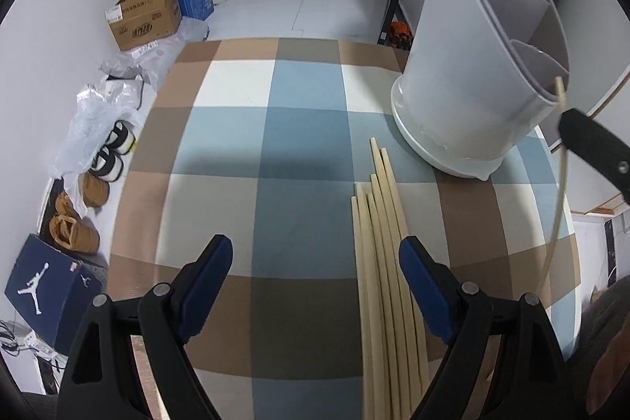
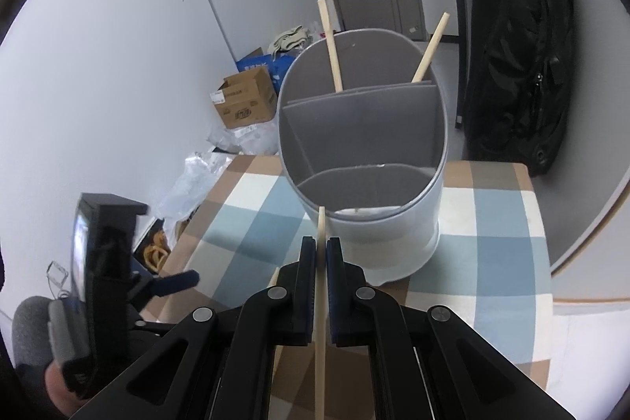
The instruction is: Organize utensils
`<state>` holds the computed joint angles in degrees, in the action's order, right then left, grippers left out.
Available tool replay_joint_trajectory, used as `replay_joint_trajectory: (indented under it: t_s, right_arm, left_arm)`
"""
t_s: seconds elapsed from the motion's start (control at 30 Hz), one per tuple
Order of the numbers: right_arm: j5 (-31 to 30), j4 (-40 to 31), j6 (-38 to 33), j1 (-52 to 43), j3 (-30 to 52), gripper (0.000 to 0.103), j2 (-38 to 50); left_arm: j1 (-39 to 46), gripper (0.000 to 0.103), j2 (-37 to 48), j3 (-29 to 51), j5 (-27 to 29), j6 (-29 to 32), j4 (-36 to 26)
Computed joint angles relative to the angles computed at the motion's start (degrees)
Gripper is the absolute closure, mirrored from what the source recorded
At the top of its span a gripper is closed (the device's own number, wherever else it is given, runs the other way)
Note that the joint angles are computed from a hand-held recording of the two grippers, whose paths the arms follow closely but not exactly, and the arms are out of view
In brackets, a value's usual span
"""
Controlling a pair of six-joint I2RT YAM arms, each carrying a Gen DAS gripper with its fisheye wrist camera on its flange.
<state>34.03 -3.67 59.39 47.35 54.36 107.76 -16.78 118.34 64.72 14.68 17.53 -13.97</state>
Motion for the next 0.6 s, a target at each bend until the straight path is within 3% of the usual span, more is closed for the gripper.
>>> replay_joint_trajectory:
  t_s: [0.23,0.43,0.5,0.57,0.6]
  right_arm:
    - [-0.5,1.6,-1.0,-1.2,-1.9,0.098,-1.9]
    - [-0.8,2.4,-1.1,-1.5,-2.6,0.098,-2.2]
    - [-0.9,2.4,-1.1,-1.7,-2.8,0.098,-2.4]
    - [-1.1,2.5,-1.3,-2.0,-3.1,0.098,-2.7]
    - [-1.2,2.5,-1.3,-2.0,-3.2,0.098,-2.7]
  left_arm:
    - [-1.3,0.030,2.6,3.0,-1.0,-1.7,-2.7]
    - [-2.6,0.046,2.4,2.8,-2.6,-1.5,-2.5]
    - [-2.4,0.054,2.4,3.0,-2.3,-1.4,-2.7]
    - [-2.3,0.073,2.3,3.1,-1.6,-1.1,-3.0]
    - [-2.2,0.077,2.6,3.9,-0.8,-1.0,-3.8]
